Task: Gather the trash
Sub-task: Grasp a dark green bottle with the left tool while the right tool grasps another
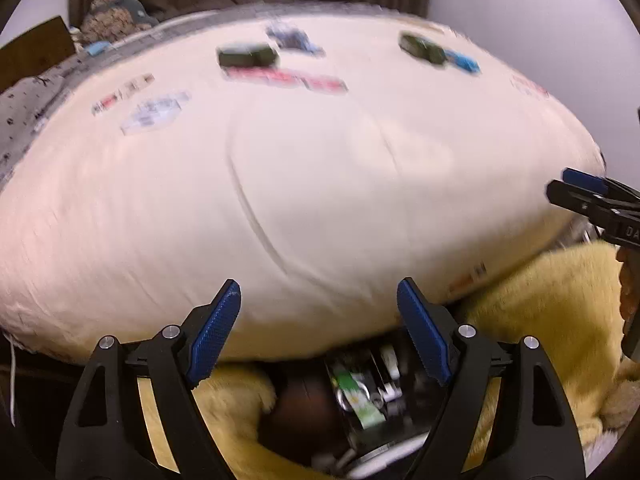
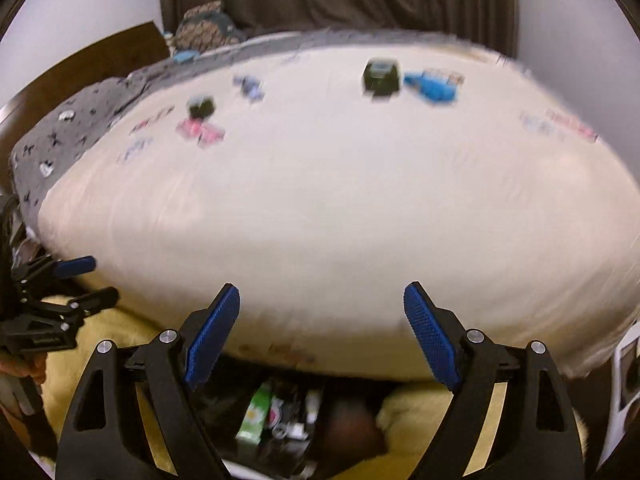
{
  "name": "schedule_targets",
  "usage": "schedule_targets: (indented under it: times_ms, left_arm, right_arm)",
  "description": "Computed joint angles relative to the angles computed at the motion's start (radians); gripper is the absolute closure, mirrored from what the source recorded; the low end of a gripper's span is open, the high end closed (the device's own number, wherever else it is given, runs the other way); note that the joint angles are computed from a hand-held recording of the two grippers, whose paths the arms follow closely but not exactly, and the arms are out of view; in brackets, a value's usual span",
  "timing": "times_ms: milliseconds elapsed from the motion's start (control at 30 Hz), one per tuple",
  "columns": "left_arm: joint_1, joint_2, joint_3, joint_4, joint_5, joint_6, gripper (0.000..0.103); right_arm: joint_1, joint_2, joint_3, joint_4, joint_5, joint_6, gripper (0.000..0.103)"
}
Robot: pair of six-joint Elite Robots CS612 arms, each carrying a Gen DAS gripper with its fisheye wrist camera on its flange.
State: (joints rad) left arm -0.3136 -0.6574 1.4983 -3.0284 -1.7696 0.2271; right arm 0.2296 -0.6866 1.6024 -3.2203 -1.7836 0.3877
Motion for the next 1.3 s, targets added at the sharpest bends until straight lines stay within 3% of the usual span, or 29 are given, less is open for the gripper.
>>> schedule_targets:
  times_ms: [267, 500, 867, 1067, 1233, 1300]
  left_arm:
    - [0.007, 0.056, -0.173, 0.031, -0.004, -0.079, 0.026]
    - [-0.011, 0.118, -0.335, 0.047, 0.058, -0.117, 0.020]
    - [-0.039, 0.281, -0.692, 0.282, 0.187, -0.192, 0.020]
    - [-0.041, 0.352, -0.838, 0.414, 0.252, -0.245, 0.020]
    - [-0.038, 0.425, -0.981, 0.566, 0.260, -0.265, 0.021]
    - [-0.035, 0.455, -1.036, 0.620, 0.230, -0.274, 0.028]
  right_arm:
    - [-0.044, 0.013, -0.075, -0.007, -0.019, -0.006, 0.018]
    - [-0.077, 0.068, -0.236, 0.078, -0.058, -0.049, 0.018]
    - [-0.126, 0.177, -0.488, 0.234, -0.083, -0.023, 0.019]
    - [-0.146, 0.227, -0.575, 0.316, -0.012, 0.021, 0.025]
    - [-0.144, 0.264, -0.638, 0.399, 0.009, 0.002, 0.026]
    - [-0.144, 0.276, -0.658, 0.428, 0.013, 0.001, 0.030]
